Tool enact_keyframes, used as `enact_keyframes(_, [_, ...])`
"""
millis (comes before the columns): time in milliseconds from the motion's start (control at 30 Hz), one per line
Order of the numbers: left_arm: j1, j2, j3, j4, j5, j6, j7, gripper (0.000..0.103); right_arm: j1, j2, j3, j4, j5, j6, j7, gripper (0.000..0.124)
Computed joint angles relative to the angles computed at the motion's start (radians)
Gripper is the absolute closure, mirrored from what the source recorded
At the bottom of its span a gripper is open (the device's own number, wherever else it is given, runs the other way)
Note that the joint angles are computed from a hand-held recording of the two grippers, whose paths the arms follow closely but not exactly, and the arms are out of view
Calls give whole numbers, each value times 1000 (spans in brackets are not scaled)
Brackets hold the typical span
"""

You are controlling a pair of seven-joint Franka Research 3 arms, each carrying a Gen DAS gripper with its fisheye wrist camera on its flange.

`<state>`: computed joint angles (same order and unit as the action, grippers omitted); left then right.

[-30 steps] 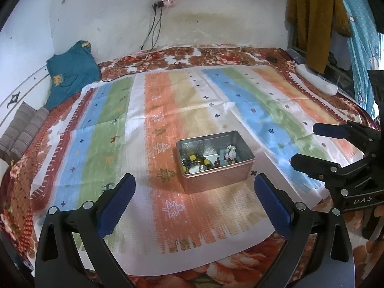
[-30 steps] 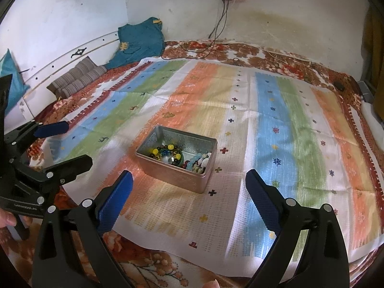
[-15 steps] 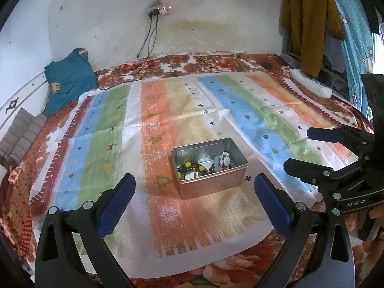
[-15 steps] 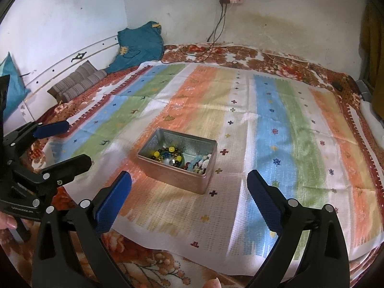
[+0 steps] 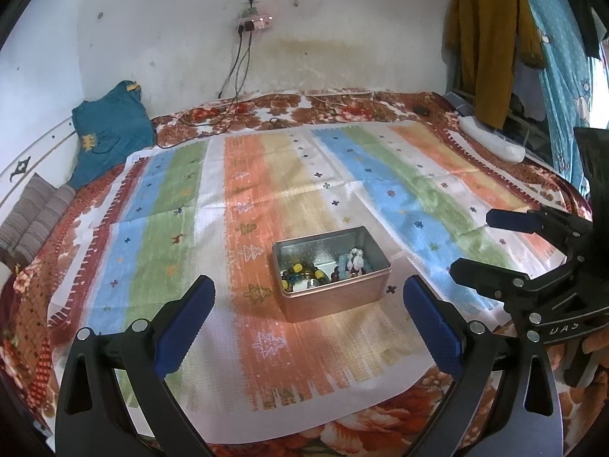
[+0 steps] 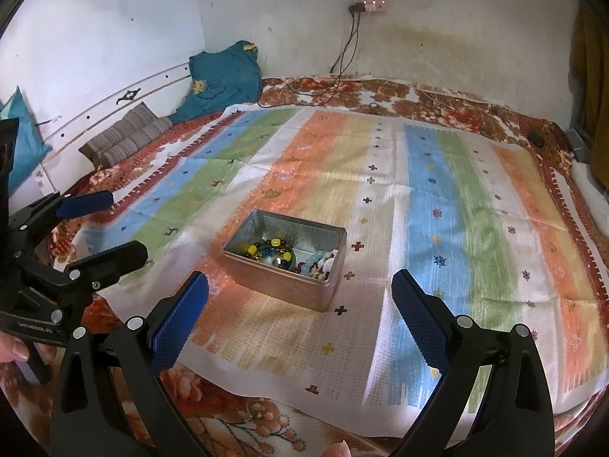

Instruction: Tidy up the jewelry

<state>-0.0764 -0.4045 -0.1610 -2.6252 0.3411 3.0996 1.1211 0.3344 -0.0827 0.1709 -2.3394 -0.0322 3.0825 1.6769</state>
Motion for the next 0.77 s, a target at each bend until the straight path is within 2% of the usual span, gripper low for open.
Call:
enact_keyframes(167, [-14, 1, 16, 0, -8, 2, 10, 6, 2, -3, 2, -6, 8, 14, -11, 26])
enact_keyframes(600, [-22, 4, 11, 3, -15, 3, 10, 6, -6, -11, 11, -25, 33, 56, -19, 26])
enact_keyframes(767, [4, 0, -11, 2, 0, 14, -7, 6, -18, -13, 20, -29, 28, 65, -12, 26])
